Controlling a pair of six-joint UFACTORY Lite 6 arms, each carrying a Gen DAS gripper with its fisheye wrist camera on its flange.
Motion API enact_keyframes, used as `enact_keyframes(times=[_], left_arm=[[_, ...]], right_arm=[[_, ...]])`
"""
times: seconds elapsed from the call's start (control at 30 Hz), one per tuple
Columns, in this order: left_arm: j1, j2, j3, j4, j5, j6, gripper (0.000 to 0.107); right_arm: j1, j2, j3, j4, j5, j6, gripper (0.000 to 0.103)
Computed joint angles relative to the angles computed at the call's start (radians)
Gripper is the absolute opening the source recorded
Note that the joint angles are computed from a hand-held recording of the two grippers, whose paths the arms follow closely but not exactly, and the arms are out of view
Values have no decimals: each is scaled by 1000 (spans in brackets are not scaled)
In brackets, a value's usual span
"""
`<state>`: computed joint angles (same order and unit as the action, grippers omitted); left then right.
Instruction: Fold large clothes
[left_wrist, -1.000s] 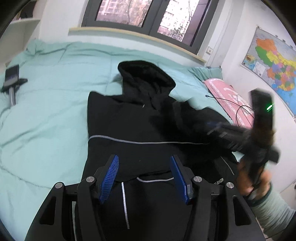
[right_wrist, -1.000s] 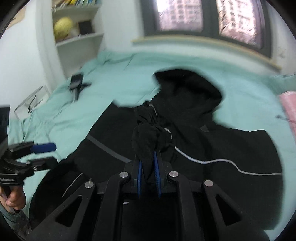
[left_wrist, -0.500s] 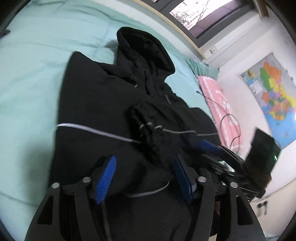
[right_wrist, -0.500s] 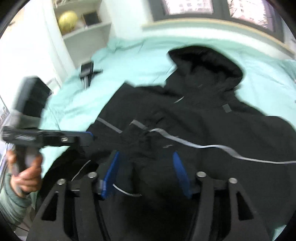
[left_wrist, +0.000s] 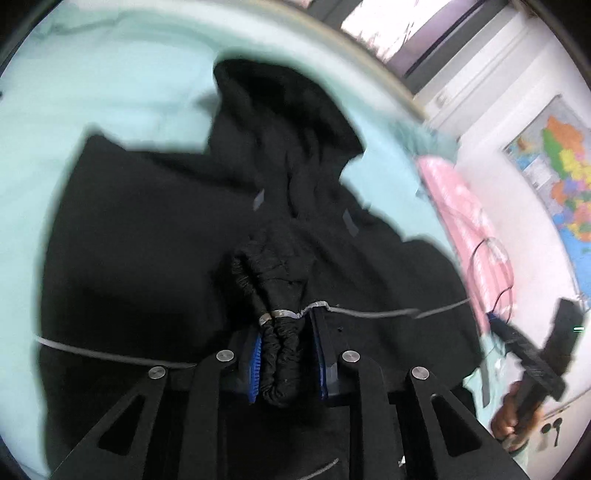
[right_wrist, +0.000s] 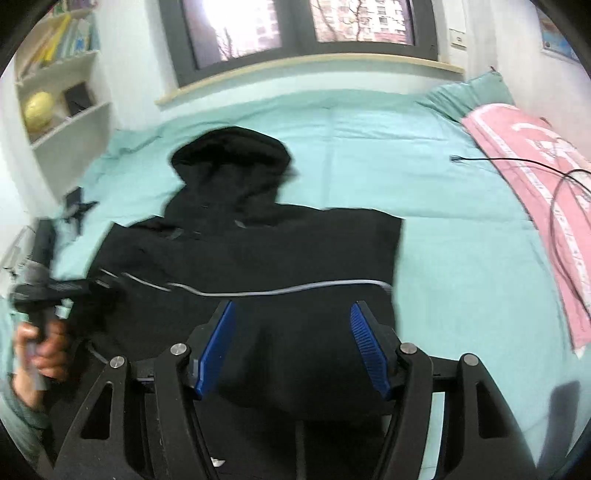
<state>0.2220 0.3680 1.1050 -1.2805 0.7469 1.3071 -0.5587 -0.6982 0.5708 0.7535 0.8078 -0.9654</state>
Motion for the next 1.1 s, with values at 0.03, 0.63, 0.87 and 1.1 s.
enact_keyframes(times=[0.03,0.63,0.87,1.1], left_arm=[[48,-38,-10,-17,40,29,22],[246,-172,-34,184,-72,62,49],[-5,-73,92,252,-71,-119,57],[-159,185,216,475,-289,-417,45]], right_arm=[[19,16,1,-16,-28,12,67],[484,369,67,-434,-348,505,74],[612,552,318,-448,-335,647,75],[595,795,417,-474,-321,753,74]])
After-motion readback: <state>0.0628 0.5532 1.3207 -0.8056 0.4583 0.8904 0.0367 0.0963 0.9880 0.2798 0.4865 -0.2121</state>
